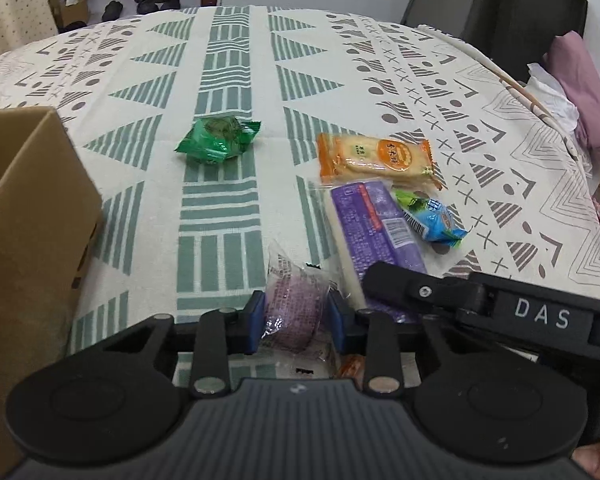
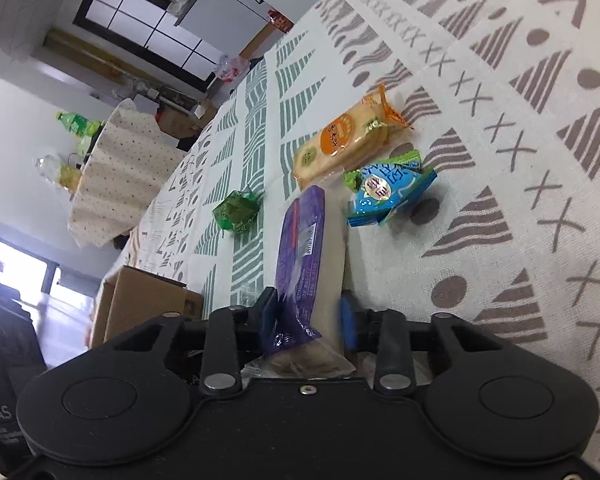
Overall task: Organize snacks
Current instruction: 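Grasp the purple bag with the left gripper while the right gripper grasps the purple long bread packet, then carry both purple snacks over the box and open both grippers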
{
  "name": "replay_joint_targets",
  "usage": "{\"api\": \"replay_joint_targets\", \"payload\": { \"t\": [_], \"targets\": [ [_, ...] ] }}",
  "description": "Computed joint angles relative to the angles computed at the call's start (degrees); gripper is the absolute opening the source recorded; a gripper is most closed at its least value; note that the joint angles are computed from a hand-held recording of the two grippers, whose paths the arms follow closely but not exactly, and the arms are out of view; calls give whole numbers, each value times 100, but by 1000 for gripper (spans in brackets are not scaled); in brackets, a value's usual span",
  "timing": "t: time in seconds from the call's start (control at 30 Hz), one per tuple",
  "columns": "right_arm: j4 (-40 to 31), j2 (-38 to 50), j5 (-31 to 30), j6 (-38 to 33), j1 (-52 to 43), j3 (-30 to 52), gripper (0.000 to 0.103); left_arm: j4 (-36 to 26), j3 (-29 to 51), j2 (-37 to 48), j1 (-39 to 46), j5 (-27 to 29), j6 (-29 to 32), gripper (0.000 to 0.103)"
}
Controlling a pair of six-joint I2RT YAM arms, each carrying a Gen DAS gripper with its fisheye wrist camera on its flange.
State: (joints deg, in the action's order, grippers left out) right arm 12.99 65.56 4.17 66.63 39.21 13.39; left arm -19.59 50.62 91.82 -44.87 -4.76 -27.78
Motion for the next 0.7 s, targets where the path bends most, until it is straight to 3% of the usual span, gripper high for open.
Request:
{"api": "replay_joint_targets", "payload": {
  "t": [0.4,0.7],
  "targets": [
    [-1717,-854,1194,174,836,485,28,-588,-128,-896,7,-365,-240,31],
    [-2935,-656,2288,410,1787,1453,28,-939,-260,-1739,40,-482,-345,31]
  ]
}}
